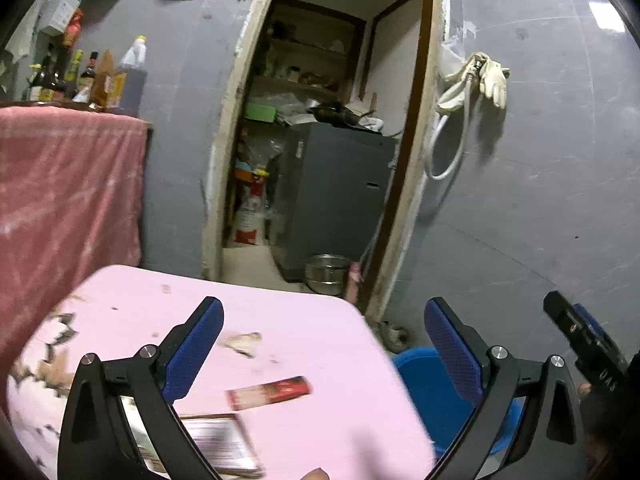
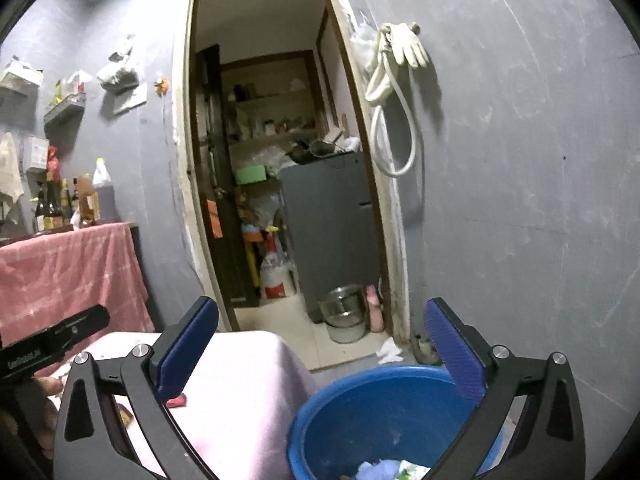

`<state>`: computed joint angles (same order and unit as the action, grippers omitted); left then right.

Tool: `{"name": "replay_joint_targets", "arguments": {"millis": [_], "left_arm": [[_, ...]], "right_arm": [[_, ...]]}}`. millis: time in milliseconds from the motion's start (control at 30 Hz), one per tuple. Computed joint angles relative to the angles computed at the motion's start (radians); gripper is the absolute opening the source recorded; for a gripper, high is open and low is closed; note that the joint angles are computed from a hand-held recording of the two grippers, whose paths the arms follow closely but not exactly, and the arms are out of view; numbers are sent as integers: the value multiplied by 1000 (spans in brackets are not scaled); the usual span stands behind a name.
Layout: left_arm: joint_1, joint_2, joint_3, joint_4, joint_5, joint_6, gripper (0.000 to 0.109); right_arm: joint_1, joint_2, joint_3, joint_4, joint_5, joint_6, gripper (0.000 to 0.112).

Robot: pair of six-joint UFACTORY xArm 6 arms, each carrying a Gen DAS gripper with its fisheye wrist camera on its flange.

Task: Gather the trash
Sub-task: 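Move both grippers back over the remaining trash on the table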

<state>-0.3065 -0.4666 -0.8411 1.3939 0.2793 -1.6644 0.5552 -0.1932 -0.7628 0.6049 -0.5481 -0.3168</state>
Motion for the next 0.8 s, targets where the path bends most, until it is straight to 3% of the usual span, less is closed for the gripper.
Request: {"name": "replay_joint_targets", "arguments": {"millis": [367,800], "left_arm": [[92,-189,170,-66,38,84,98],[150,-364,369,-319,78,296,98]], "right_arm": [[102,66,-65,-18,-61,-2,103],[164,124,-109,-52,29,-17,103]]}}
